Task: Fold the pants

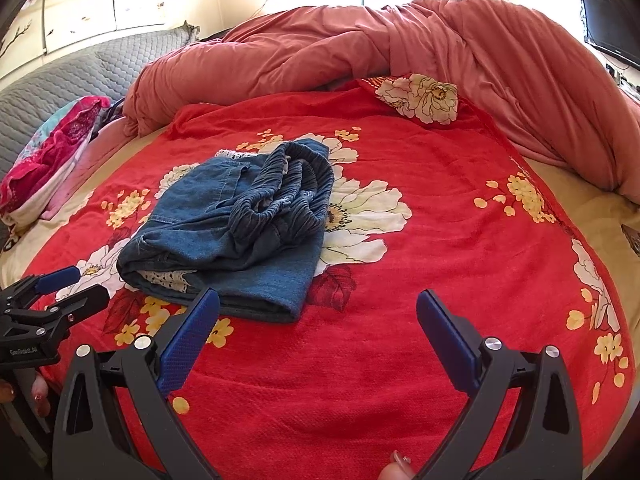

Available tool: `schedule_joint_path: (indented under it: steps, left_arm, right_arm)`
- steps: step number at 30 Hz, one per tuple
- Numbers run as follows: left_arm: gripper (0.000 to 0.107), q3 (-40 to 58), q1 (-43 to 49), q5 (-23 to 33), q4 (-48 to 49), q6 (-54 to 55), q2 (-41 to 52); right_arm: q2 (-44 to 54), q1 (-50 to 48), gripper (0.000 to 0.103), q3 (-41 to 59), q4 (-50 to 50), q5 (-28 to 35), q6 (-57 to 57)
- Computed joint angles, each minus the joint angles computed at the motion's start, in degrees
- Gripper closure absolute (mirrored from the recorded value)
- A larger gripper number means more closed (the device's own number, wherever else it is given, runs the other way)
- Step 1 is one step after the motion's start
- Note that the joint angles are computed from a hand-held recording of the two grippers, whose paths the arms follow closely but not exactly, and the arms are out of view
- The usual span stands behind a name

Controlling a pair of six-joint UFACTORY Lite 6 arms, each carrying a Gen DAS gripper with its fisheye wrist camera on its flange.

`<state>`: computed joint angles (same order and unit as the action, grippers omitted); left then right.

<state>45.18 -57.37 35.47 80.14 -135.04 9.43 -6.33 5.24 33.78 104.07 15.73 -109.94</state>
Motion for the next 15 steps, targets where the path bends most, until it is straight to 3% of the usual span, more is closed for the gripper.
schedule_joint_path:
  steps: [15]
  left_arm:
    - [0.013,0.1,0.2,0.1,-1.3,0.9,-0.4]
  right_arm:
    - [0.6,-0.3,0.005,0.2,-0.4,0.5,0.5]
